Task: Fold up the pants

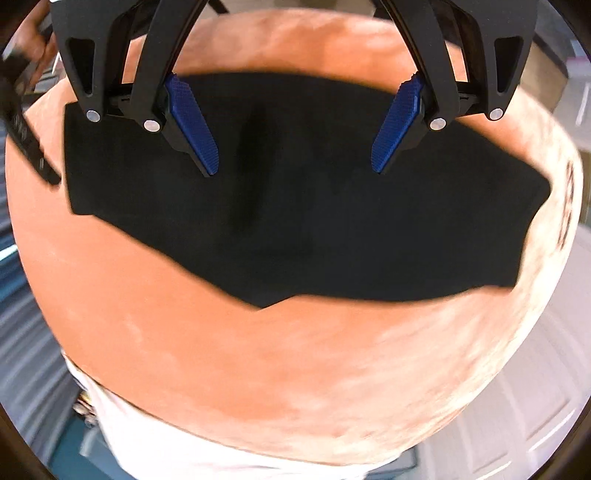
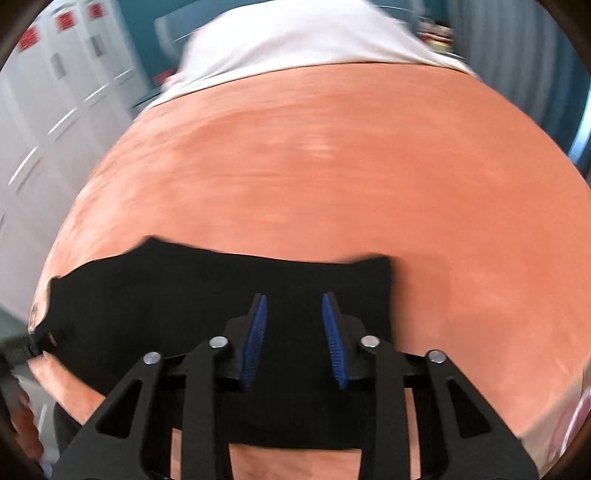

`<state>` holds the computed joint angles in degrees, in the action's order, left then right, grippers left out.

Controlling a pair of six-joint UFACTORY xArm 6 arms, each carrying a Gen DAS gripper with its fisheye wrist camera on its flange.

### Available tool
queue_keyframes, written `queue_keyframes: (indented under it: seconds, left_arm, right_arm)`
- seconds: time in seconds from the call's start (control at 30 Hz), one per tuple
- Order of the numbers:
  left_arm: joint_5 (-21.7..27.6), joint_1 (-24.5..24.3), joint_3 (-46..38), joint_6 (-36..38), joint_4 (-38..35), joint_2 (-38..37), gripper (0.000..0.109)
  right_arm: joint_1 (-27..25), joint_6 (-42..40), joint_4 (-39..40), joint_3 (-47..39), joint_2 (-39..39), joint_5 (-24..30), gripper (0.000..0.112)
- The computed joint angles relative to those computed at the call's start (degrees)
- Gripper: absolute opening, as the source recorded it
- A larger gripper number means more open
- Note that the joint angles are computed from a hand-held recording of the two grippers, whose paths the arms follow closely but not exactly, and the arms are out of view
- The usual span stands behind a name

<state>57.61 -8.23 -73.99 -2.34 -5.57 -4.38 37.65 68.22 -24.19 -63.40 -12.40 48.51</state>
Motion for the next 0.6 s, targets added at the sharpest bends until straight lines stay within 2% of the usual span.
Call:
queue_keyframes:
  seconds: [0.03,0.1,0.17,0.23,0.27,0.3,0.37,0.43,0.53,0.6]
  left_arm:
    - [-0.2,-2.1,-1.2,-0.7,0.7,1.5,0.087]
    - [1.0,-5.3,-3.0,-2.3,1.3,5.2,0.087]
    - [2.7,-8.0,-3.9,-5.8,7.0,8.7,0.087]
    - [2.7,-9.5,-2.8,-9.3,13.2,10.4,0.093]
    - [-0.1,-9.1,-0.5,-9.8,13.2,9.2,0.098]
    - [-1.2,-8.8,0.5,-10.3,13.5,8.4,0.098]
    - [-1.3,-8.4,0.7,-9.4,11.8,8.5,0.098]
    - [-1.0,-8.1,0.3,-8.5,10.3,8.8,0.098]
    - [1.0,-6.2,-0.2,-7.0,7.3,7.4,0.098]
    - [0.5,-4.1,1.5,-6.7,5.7,5.3,0.098]
  right_arm:
    - [-0.7,0.6,1.5,3.1,-2.2,-2.0,0.03]
    - [-1.9,-1.0,5.7,8.5,-4.1,-4.0,0.03]
    - [-2.7,-3.4,8.9,12.8,-3.5,-3.7,0.031]
    - [-2.7,0.7,8.8,16.2,-7.5,-7.9,0.032]
    - [-2.1,2.8,7.1,15.8,-8.8,-7.7,0.032]
    - [-1.2,4.2,4.0,15.2,-9.8,-7.7,0.032]
    - [-0.4,0.3,3.9,13.8,-8.3,-6.8,0.031]
    - [0.7,-5.3,4.7,11.1,-3.2,-0.3,0.034]
    - [2.9,-0.5,0.3,7.8,-3.9,1.9,0.036]
    - [4.7,-0.1,-3.5,5.6,-3.5,0.7,0.037]
